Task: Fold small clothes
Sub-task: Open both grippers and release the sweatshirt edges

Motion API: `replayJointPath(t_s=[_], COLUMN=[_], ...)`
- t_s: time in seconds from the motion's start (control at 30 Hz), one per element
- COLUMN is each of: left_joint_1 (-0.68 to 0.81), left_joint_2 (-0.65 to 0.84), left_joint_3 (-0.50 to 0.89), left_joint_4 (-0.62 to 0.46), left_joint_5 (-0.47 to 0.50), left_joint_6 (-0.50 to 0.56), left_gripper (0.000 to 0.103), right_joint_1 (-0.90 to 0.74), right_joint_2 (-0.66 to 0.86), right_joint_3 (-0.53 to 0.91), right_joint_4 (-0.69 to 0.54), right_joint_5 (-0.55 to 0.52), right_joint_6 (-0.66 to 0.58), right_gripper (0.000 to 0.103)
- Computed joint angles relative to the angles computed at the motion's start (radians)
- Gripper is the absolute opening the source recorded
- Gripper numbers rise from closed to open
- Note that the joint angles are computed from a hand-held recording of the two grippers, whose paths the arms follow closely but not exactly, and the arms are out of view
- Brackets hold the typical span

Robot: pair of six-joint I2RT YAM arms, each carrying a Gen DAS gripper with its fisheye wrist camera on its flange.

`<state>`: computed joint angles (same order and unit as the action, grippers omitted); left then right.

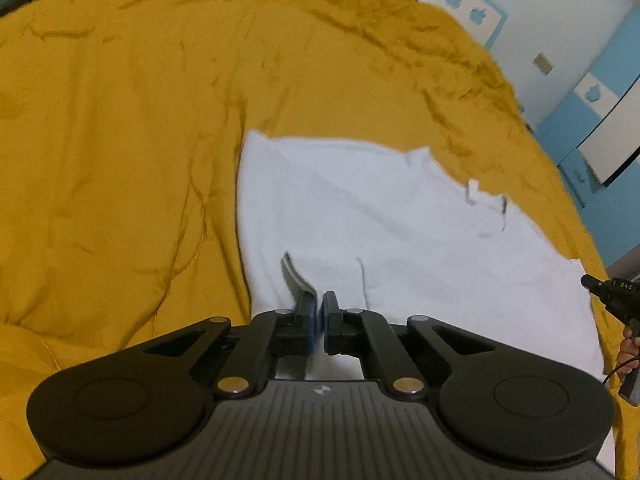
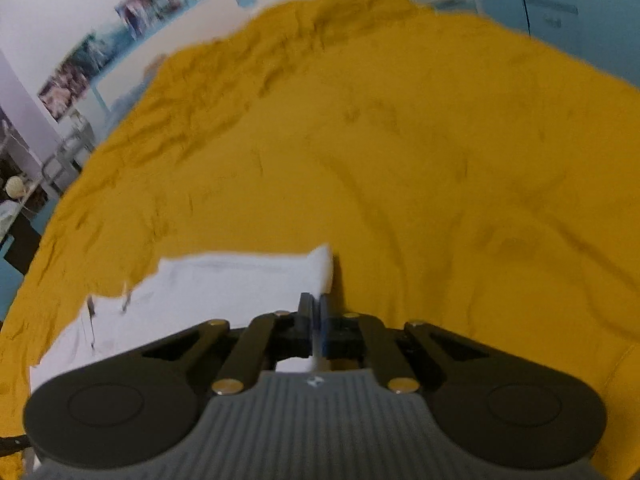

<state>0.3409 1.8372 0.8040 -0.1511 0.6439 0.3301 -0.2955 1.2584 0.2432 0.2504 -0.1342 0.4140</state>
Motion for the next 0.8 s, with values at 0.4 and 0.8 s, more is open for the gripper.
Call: replayJointPath(t_s=[0.4, 0.8], left_joint_1=[-0.042, -0.020], left_joint_2=[-0.017, -0.013], left_joint_3=[0.003, 0.048], left_joint_4=[-0.013, -0.026], left_joint_5=[-0.104, -0.023], left_joint_6=[0.013, -0.104], left_gripper=[0.018, 0.034], right_joint_1=[-0.004, -0.099], right_joint_2=[-0.063, -0.323], right_joint_3=[0.018, 0.032], right_joint_4=[-0.153, -0.480], right_joint_5=[0.105, -0.167], right_joint_6=[-0.001, -0.080], right_gripper=[0.003, 0.033])
